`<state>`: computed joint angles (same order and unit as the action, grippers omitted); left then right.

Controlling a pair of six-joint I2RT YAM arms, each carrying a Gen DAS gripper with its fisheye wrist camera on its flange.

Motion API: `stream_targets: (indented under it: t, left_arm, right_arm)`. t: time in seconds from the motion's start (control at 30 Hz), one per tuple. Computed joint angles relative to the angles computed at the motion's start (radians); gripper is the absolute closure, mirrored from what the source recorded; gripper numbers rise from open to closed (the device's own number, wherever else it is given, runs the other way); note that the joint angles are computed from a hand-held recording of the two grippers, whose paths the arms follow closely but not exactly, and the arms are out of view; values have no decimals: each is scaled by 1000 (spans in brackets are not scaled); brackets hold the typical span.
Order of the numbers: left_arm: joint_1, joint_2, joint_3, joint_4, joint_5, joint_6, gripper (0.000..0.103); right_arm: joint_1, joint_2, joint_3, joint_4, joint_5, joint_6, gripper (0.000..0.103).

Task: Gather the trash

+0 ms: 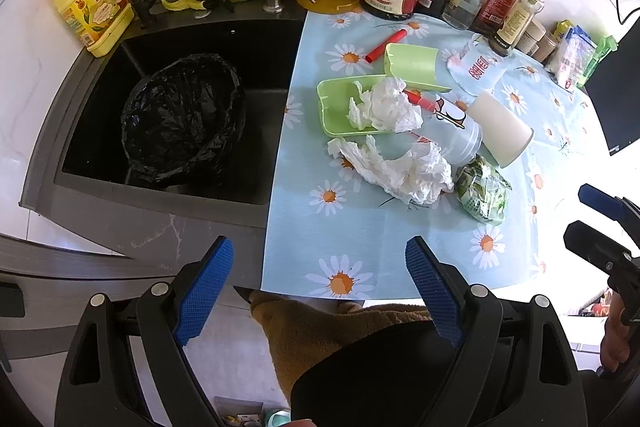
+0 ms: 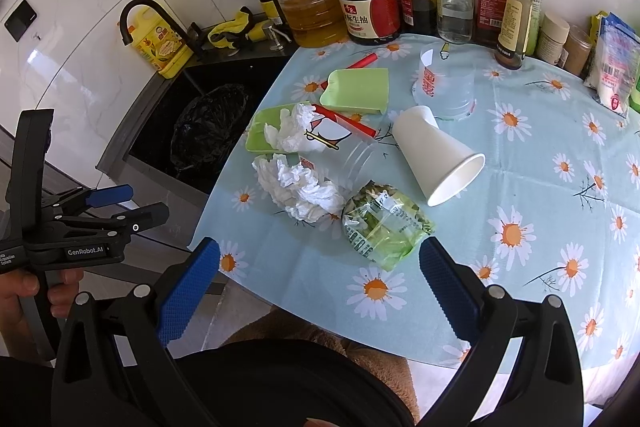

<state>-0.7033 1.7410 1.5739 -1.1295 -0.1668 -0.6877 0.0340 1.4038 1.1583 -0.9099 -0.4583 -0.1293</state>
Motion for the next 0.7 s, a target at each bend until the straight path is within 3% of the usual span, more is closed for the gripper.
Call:
stream_targets:
  t: [0.7]
  left_arm:
    - [4, -6, -18, 16, 10, 0, 17]
  right_arm:
    - [15, 4, -8, -3, 7, 3, 4]
